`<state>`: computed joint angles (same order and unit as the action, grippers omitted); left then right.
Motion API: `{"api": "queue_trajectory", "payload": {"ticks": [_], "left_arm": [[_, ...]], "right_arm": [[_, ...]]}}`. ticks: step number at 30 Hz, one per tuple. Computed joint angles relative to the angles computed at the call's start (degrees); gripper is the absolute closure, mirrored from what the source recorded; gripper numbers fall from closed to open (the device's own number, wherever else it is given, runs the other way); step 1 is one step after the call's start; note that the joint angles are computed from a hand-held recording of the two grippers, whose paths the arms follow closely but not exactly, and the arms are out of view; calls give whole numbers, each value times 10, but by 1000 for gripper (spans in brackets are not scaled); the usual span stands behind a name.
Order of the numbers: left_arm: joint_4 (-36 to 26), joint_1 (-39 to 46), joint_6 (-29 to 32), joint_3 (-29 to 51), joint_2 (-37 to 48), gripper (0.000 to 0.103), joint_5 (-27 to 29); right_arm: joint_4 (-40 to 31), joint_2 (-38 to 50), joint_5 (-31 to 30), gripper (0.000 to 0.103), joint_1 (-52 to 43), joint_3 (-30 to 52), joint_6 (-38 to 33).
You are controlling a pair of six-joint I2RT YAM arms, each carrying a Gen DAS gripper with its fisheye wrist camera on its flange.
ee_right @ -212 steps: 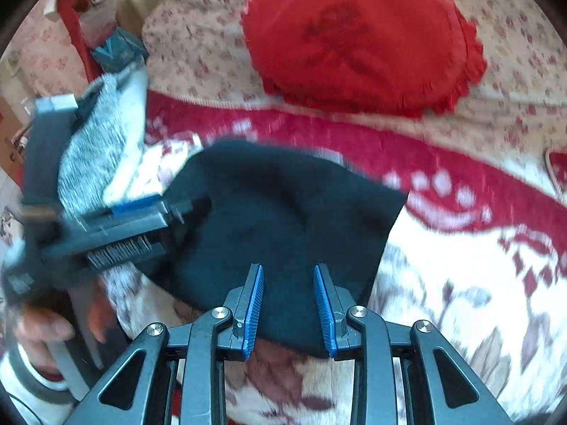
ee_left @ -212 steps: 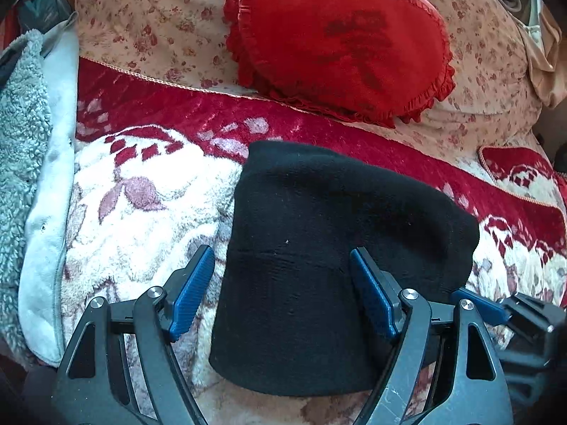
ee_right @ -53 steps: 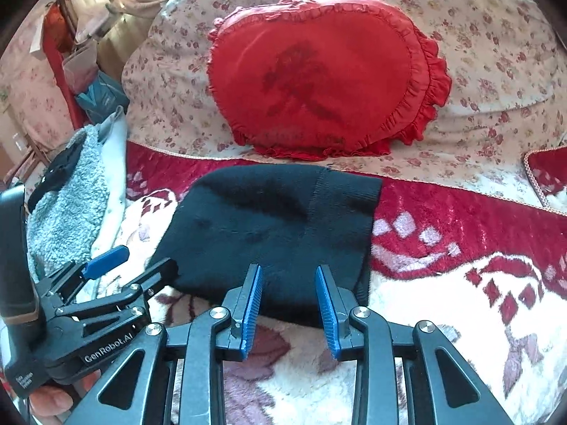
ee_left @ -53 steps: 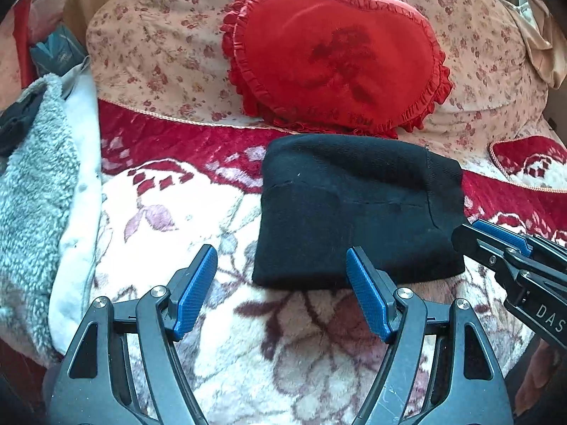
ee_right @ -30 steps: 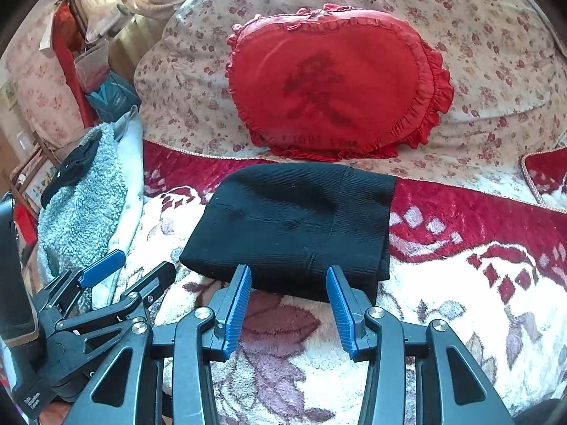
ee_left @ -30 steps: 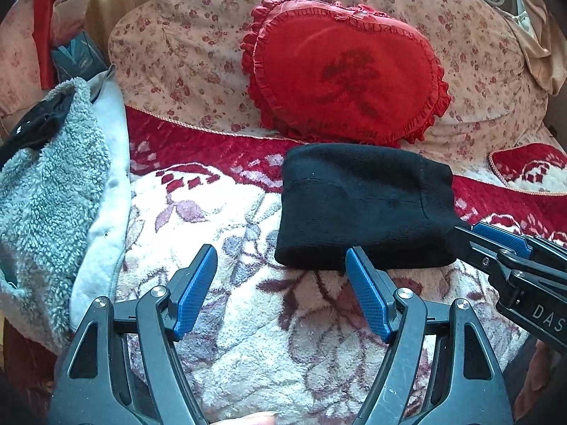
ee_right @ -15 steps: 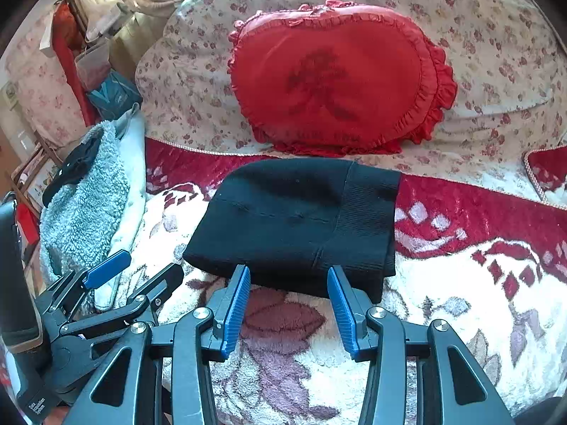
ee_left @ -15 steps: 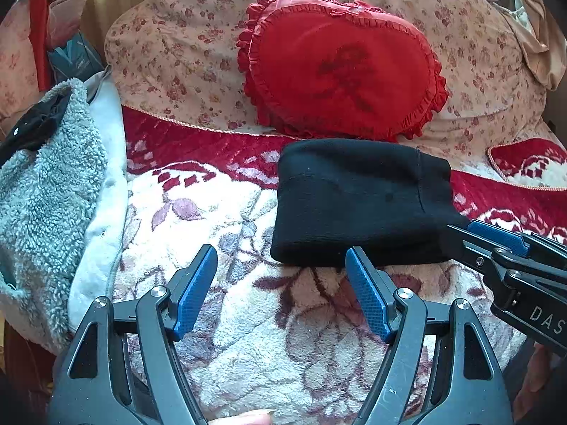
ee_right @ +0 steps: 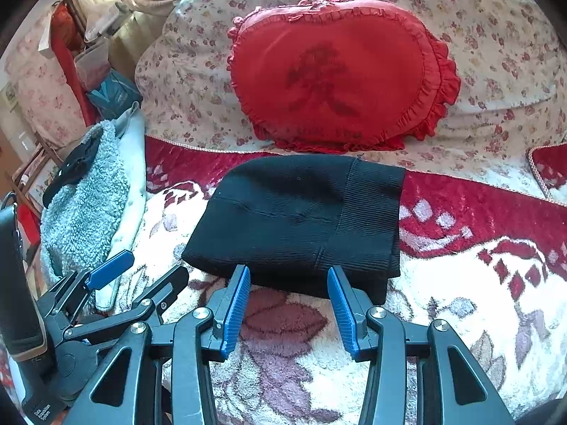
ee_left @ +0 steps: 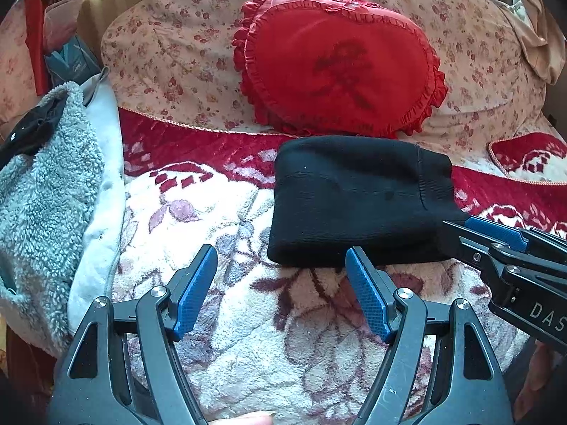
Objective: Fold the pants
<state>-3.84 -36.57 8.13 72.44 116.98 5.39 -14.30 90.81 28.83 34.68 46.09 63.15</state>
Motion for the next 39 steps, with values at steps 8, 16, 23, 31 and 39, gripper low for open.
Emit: {"api": "queue_trajectory", "payload": {"ticks": [8,16,23,31,39], "left_arm": [[2,1,3,4,4,28,-3],[-4,2,1,11,11,28,-2],[-8,3,1,18,17,28,-2],[-15,3,-1,27,25,28,-5],[-21,5,-4,34,33,28,-4]], "right_arm": [[6,11,-6,59,-5,8,-9],[11,16,-13,59,-10,10,-14],[15,23,-20,59,-14,11,-15],[18,28,-25,59,-17,13,-16],[23,37,-32,59,-20,16,-22]]}}
